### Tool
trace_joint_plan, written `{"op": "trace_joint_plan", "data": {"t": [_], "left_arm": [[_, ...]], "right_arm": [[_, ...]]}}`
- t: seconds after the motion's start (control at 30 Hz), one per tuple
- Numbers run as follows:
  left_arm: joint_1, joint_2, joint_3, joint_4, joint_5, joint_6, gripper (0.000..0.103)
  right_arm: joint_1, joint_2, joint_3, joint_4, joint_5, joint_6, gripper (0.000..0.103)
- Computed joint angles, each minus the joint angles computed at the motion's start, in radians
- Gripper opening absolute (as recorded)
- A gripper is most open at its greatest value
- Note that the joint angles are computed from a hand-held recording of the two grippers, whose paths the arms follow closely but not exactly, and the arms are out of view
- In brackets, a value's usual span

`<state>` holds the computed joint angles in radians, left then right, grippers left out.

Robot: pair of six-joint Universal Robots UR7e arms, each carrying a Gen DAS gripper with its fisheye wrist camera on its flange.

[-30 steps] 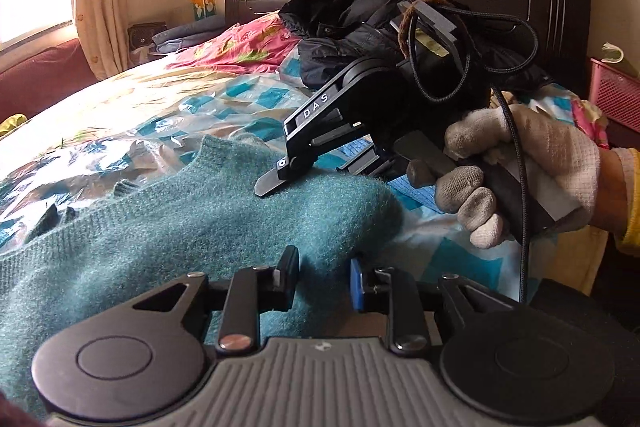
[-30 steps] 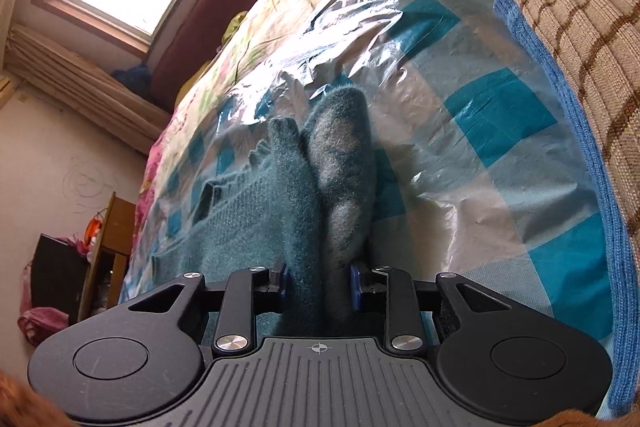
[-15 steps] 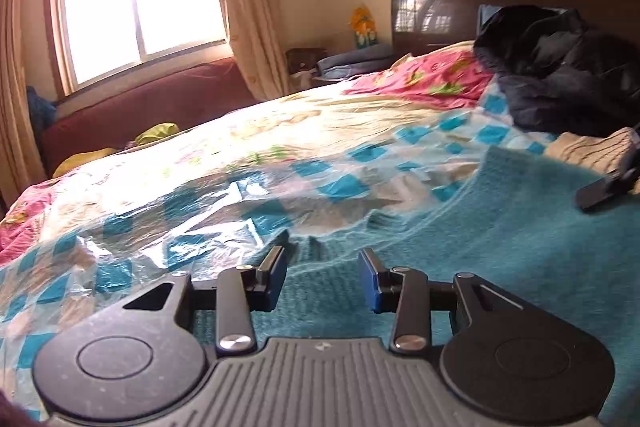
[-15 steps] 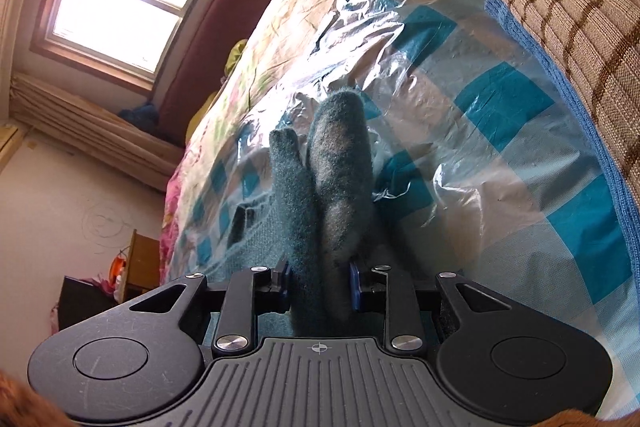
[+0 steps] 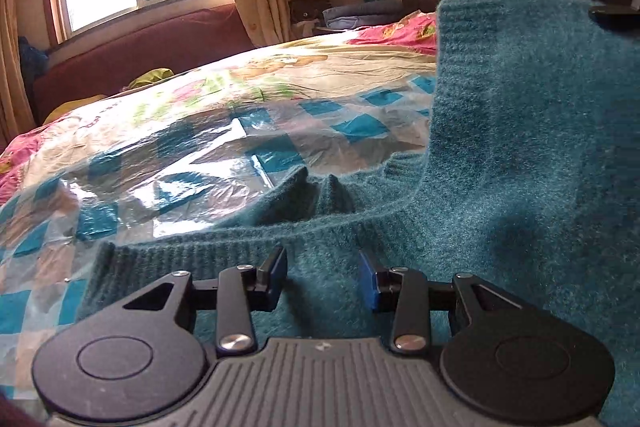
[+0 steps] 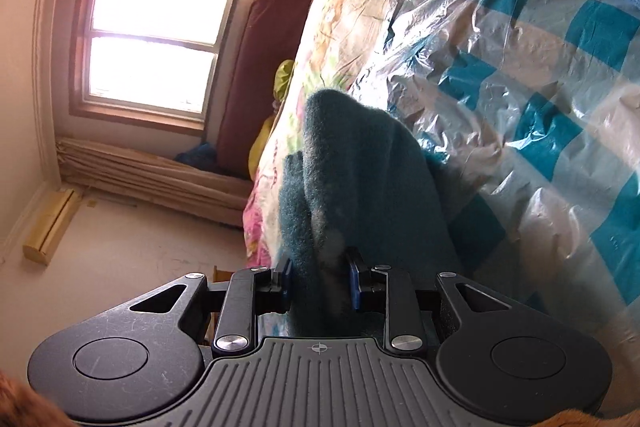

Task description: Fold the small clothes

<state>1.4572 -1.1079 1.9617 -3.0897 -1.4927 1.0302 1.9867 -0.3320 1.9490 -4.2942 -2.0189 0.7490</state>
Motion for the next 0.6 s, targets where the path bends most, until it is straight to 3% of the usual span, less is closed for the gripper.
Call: {"op": "trace_joint_plan", "data": {"t": [0.13,0.23,0.37,0.43,0.5,0.53,0.6], "left_arm": [[0.067,-0.11,0.028,0.062,-0.075,0.055,0.043],[0.093,-0.117,0.035,0.099,-0.018,0.11,0.043],[0.123,-0.127,-0.014,0.214,-0.042,0.023,0.043],[0.124,-0.155,-0.025,0.256,-0.044,0.035,0.043],[0.14,-0.193,-0.023,0.281,-0.04,0.073,0.043],[0.152,-0.201,-0.022,0.289,-0.033,0.094,0.043],[0.174,-0.202,-0.019,0.275,-0.019,0.104,0.043]], "right_arm": [[0.017,0.036,-0.099,0.041,0.006,0.043,0.026],[0.028,0.07,-0.179,0.09,0.016,0.06,0.026],[0.044,0.124,-0.312,0.201,0.041,0.085,0.026],[0.044,0.157,-0.39,0.267,0.065,0.091,0.026],[0.026,0.205,-0.483,0.318,0.143,0.096,0.002],[0.014,0.228,-0.527,0.339,0.195,0.108,0.002],[0.02,0.26,-0.623,0.459,0.182,0.042,0.002]]}}
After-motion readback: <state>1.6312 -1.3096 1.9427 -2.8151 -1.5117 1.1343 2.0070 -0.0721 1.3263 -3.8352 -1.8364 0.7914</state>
